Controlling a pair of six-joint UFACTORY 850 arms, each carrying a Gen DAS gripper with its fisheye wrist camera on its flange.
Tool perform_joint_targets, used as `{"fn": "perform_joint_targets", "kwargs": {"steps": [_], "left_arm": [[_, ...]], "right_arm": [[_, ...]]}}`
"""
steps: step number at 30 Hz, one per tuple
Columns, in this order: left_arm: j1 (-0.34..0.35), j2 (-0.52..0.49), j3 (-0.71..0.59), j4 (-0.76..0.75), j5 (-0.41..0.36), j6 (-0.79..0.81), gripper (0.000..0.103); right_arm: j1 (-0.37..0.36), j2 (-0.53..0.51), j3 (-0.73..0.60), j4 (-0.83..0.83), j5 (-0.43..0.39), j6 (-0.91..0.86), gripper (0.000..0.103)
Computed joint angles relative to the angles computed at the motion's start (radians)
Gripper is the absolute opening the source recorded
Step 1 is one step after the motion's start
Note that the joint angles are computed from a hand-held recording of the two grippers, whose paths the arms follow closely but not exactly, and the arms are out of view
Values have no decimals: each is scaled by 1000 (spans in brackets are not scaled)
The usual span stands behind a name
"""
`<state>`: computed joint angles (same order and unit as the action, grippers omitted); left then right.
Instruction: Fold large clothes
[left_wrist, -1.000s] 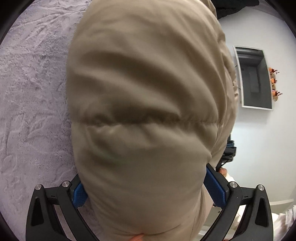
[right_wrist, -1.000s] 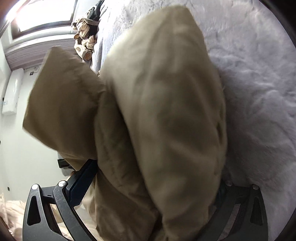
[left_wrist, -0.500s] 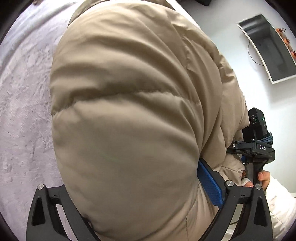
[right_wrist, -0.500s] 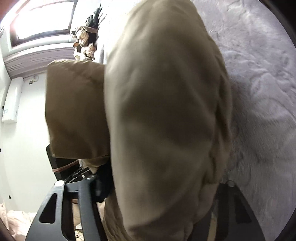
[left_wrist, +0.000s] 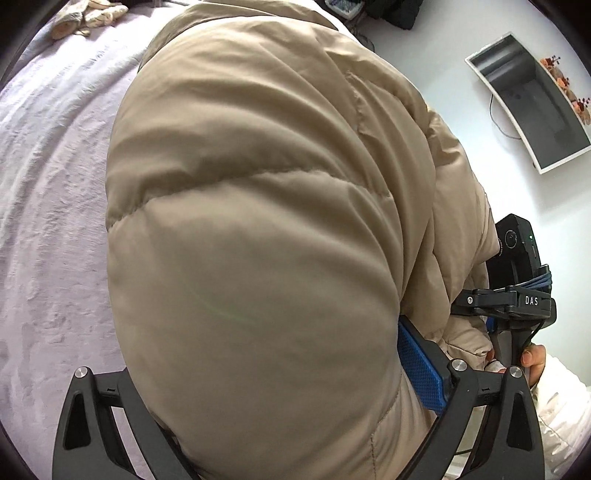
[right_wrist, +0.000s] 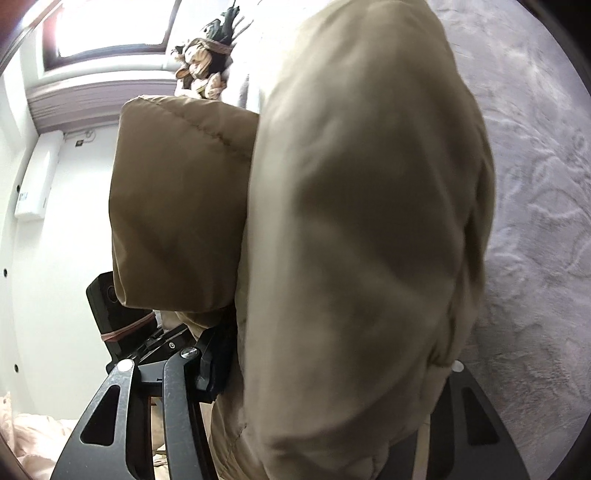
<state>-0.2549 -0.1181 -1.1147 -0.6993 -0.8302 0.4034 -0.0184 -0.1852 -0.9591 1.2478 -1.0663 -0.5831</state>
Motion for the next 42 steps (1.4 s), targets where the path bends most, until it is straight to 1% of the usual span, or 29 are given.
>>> {"fn": "perform_joint_targets", "kwargs": {"steps": [1, 2, 5, 6, 7, 10, 12, 13, 15, 18, 19, 21, 23, 26, 28, 29, 30, 31, 33, 35, 36, 37, 39, 40, 41, 42], "left_arm": [[15, 6, 0, -2, -8, 12, 99], [22, -24, -14, -15, 4, 34, 99], [85, -22, -20, -29, -33, 103, 99], [103, -23, -24, -29, -45, 121, 99], [136, -27, -33, -24, -64, 147, 99], [209, -42, -49, -2, -93, 190, 99], [264, -74, -98, 24, -122, 202, 99], [300, -98, -122, 37, -132, 214, 99], [350, -141, -164, 53, -144, 228, 99], [415, -229, -251, 75, -164, 245, 99], [432, -252, -267, 76, -159, 249, 99], [457, -295, -296, 74, -153, 256, 99], [479, -352, -326, 78, -142, 252, 99], [496, -401, -329, 59, -143, 258, 100], [512, -393, -295, 35, -136, 287, 102], [515, -395, -299, 34, -136, 291, 102], [519, -382, -287, 36, -124, 296, 102], [528, -372, -284, 47, -117, 297, 102], [539, -344, -268, 69, -85, 291, 102], [549, -278, -216, 88, -22, 296, 102], [555, -247, -191, 88, 2, 310, 102], [560, -224, -173, 82, 17, 328, 102], [566, -174, -130, 87, 48, 351, 102], [570, -159, -119, 90, 53, 356, 102], [574, -139, -103, 87, 59, 367, 102], [573, -127, -95, 86, 64, 375, 102]], "right_arm": [[10, -2, -9, 3, 3, 3, 57], [24, -10, -20, 10, 12, 4, 57], [57, -22, -48, 18, 40, 13, 57], [79, -23, -57, 29, 59, 20, 57], [92, -18, -52, 41, 71, 19, 57], [166, -43, -79, 97, 125, 30, 57], [216, -79, -113, 134, 155, 28, 57], [248, -107, -139, 157, 173, 27, 57], [310, -179, -212, 194, 207, 29, 57], [363, -281, -319, 220, 226, 33, 57], [381, -324, -367, 221, 232, 40, 58], [410, -408, -464, 212, 241, 58, 58], [420, -455, -505, 204, 244, 63, 58], [432, -536, -584, 152, 253, 129, 60], [435, -549, -591, 115, 269, 171, 61], [434, -551, -597, 102, 270, 194, 62], [426, -537, -585, 86, 266, 214, 62], [437, -527, -589, 47, 277, 263, 65], [448, -494, -583, -51, 293, 350, 66], [446, -457, -589, -227, 324, 474, 66], [441, -452, -613, -318, 345, 535, 66], [442, -431, -602, -368, 373, 564, 66], [445, -384, -588, -428, 418, 596, 56], [429, -391, -630, -441, 410, 593, 45], [432, -402, -667, -460, 409, 596, 42], [438, -421, -714, -491, 413, 603, 40]]}}
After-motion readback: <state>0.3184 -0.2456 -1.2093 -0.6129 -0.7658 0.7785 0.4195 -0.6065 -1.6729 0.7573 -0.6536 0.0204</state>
